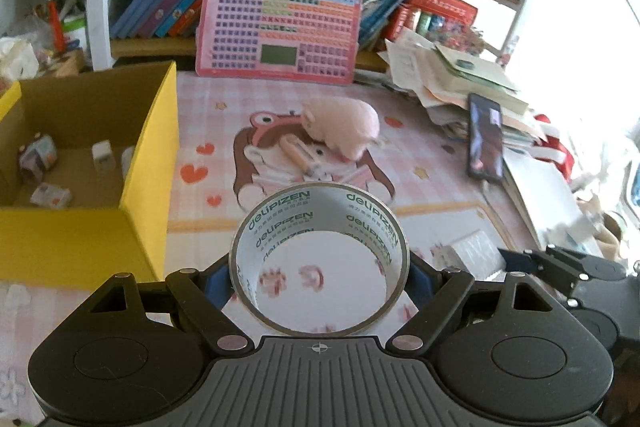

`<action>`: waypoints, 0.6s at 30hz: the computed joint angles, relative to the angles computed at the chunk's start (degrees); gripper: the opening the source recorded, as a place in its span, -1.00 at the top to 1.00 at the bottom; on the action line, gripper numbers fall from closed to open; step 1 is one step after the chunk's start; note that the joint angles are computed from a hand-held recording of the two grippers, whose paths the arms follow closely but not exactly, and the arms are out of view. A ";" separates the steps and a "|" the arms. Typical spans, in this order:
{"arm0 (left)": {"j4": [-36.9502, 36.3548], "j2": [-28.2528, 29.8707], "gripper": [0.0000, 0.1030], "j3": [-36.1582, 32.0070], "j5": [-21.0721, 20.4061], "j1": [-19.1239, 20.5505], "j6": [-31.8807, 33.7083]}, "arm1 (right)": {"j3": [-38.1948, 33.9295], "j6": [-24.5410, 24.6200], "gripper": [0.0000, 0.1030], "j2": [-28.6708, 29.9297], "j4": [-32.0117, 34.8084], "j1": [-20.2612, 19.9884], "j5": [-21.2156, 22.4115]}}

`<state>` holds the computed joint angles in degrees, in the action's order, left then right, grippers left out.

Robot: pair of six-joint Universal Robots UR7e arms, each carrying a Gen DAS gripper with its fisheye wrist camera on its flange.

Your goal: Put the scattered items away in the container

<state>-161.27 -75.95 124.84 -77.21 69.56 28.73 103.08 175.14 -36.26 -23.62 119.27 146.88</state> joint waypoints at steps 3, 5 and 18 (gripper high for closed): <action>2.73 -2.71 -0.65 0.63 -1.19 0.95 2.75 | -2.01 2.77 -0.22 2.06 2.17 2.42 3.33; 3.41 -4.26 -0.65 0.99 -2.14 1.68 5.02 | -3.42 4.91 -0.22 3.39 3.88 3.73 5.04; 10.43 -13.21 -0.65 -0.01 -6.06 9.11 11.63 | -17.39 19.49 -0.22 15.37 19.83 11.49 11.35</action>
<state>-150.84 -89.16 124.83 -83.27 78.67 40.37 85.69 194.62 -20.89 -3.79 130.76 158.23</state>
